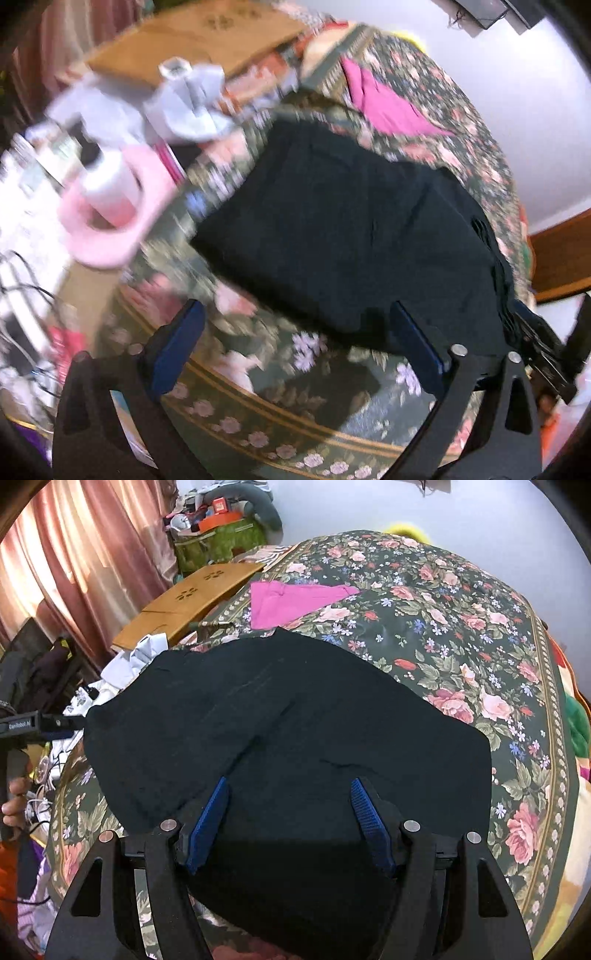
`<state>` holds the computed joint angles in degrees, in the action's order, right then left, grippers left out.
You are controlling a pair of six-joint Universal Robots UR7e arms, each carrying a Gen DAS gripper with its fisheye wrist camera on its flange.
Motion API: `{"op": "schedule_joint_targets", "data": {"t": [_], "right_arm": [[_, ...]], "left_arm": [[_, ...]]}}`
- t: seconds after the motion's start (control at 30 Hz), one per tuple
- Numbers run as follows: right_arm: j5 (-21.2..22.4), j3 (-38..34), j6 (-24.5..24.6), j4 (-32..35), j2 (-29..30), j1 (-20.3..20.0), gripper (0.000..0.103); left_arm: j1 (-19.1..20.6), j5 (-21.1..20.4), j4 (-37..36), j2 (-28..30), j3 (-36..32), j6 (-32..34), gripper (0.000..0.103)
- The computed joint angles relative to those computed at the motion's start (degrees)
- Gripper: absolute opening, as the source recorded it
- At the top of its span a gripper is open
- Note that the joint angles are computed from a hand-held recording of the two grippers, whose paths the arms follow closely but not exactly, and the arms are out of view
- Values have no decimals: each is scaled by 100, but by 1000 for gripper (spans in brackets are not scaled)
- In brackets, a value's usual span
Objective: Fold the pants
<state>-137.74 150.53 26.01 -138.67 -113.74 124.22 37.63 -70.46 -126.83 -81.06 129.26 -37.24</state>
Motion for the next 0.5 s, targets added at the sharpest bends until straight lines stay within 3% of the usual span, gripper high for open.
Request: {"op": "schedule_joint_targets", "data": {"t": [0.17, 0.4, 0.5], "right_arm": [[-128, 11, 96, 19, 136, 128, 65], [-69, 56, 48, -174, 139, 55, 65], [-44, 65, 50, -207, 129, 45, 66]], "left_arm": [[474, -755, -367, 40, 52, -20, 96], [770, -1032, -752, 442, -55, 405, 100], [817, -929, -857, 737, -206, 506, 101]]}}
